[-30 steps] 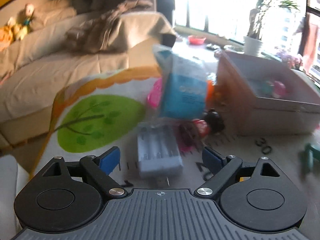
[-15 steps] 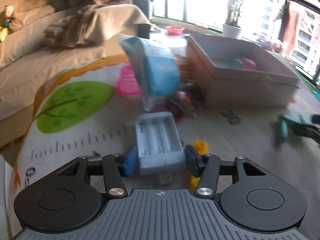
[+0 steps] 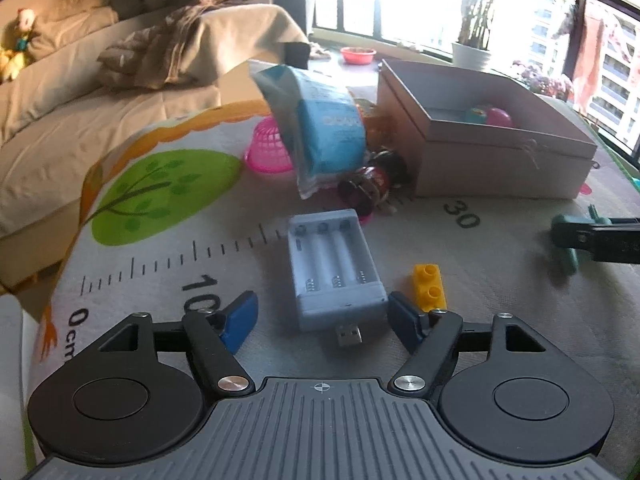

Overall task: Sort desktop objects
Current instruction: 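Grasp the teal plastic toy with the right gripper while the left lifts the battery holder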

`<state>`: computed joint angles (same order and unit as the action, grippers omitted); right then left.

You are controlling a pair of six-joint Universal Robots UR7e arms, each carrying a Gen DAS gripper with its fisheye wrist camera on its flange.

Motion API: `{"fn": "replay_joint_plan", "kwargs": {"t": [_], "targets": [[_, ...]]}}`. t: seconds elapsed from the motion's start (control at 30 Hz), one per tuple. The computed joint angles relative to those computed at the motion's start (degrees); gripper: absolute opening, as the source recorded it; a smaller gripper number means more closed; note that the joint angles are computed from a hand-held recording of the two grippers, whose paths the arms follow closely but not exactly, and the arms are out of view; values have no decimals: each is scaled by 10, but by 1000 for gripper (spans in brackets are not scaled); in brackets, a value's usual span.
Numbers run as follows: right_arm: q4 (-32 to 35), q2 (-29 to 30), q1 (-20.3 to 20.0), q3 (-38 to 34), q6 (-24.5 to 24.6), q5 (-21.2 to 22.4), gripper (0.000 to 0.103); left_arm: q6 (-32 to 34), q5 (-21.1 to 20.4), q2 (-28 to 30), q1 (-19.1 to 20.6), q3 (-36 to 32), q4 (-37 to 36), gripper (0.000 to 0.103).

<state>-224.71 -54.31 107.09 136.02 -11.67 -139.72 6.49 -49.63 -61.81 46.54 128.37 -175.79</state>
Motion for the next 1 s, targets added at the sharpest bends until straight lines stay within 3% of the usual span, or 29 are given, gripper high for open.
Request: {"fn": "replay_joint_plan", "kwargs": {"t": [0.07, 0.2, 0.23, 0.33, 0.4, 0.5, 0.63, 0.73, 0.83, 0.93, 1.0], "targets": [[-4, -10, 0, 11, -3, 6, 66, -6, -12, -1, 2, -5, 7, 80], [16, -37, 5, 28, -9, 19, 37, -5, -20, 19, 3, -22, 1, 85], [36, -48, 2, 33, -1, 25, 36, -8, -17, 26, 4, -29, 2, 85], [41, -49, 0, 38, 4, 20, 36, -19, -18, 37, 8, -46, 12, 77], [18, -41, 3, 44, -13, 14, 36, -12, -13, 37, 8, -45, 7, 61], [-12, -37, 4, 52, -38, 12, 36, -5, -11, 26, 11, -38, 6, 53], [-55, -26, 7, 52, -75, 11, 40, 0, -26, -2, 10, -18, 23, 53], [-107, -5, 14, 42, -138, 15, 40, 7, -38, -18, 9, -8, 39, 53], [-123, 1, 13, 37, -202, 50, 40, 12, -41, -22, 9, -5, 43, 54], [-98, 1, 2, 25, -234, 69, 40, 9, -43, -21, 9, -6, 43, 61], [-39, -14, -5, 17, -199, 62, 39, 8, -44, -21, 8, -5, 44, 65]]}}
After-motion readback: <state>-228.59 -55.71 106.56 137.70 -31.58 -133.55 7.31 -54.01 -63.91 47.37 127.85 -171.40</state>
